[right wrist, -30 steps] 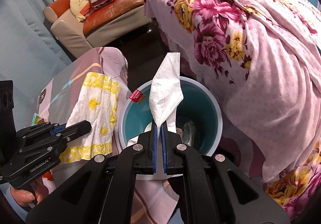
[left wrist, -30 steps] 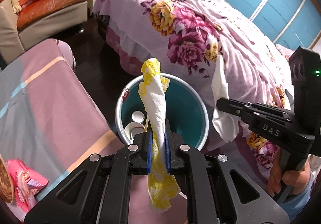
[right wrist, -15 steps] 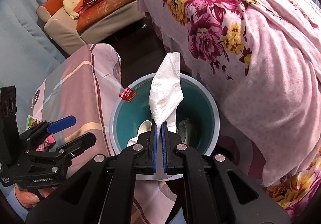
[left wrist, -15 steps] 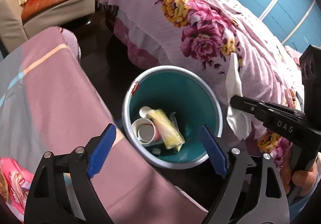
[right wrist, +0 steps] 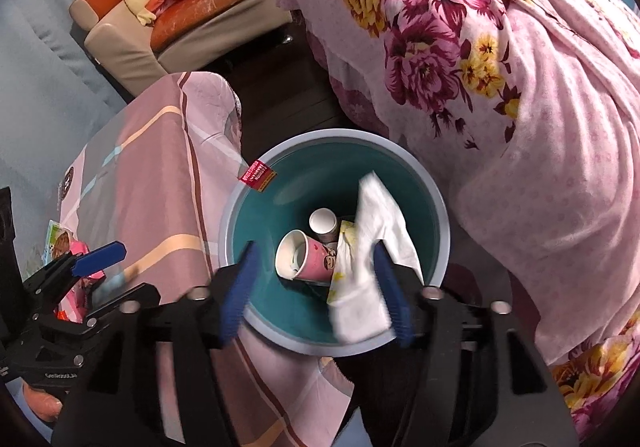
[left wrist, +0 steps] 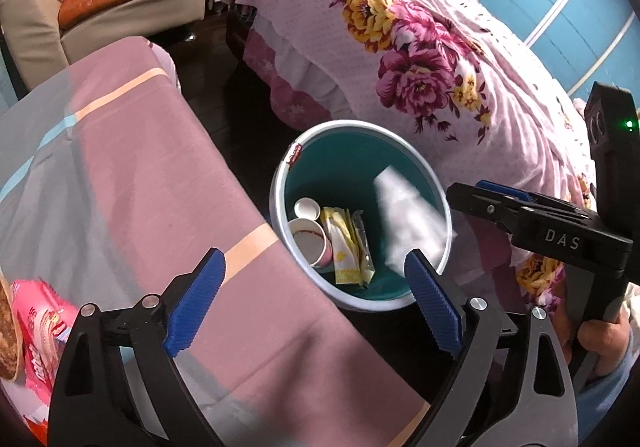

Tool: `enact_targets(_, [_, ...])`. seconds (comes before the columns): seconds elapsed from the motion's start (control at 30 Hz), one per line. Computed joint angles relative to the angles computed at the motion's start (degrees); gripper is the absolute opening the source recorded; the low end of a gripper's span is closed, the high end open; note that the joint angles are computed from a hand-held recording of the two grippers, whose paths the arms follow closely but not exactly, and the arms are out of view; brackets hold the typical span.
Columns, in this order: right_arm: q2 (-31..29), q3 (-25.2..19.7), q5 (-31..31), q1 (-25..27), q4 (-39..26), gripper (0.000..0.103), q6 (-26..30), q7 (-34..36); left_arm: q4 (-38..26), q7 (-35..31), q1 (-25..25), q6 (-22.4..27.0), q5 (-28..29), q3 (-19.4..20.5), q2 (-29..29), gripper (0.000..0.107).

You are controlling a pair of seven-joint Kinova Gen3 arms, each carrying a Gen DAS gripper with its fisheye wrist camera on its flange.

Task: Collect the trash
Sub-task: 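Open the left tool to drop the napkin while the right tool releases the tissue into the bin, then move both open tools back to the table toward the Ovaltine and Nabati wrappers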

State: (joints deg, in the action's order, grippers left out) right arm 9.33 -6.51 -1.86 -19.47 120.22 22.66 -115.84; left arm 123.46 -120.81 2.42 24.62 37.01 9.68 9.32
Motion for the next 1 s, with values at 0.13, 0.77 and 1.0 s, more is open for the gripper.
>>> enact_targets(0.13, [-0.65, 0.17, 0.63, -0.64, -0.21, 0.074, 0.87, -1.78, 1.34, -2.22, -1.46, 0.86, 1.98, -0.59, -1.50, 0.092])
enact_targets(0.77, [-1.18, -3.20, 7.95, -10.25, -4.89, 0.076, 8.26, -12.51, 10.85, -15.50, -5.77, 7.58, 8.72, -12.68, -13.76, 0.092])
enact_targets(1.0, [0.03, -4.66, 11.72, -15.60, -8.48, 0.076, 11.73, -17.34, 14.09, -21.21, -9.02, 10.73, 9.03, -18.91, -18.41, 0.095])
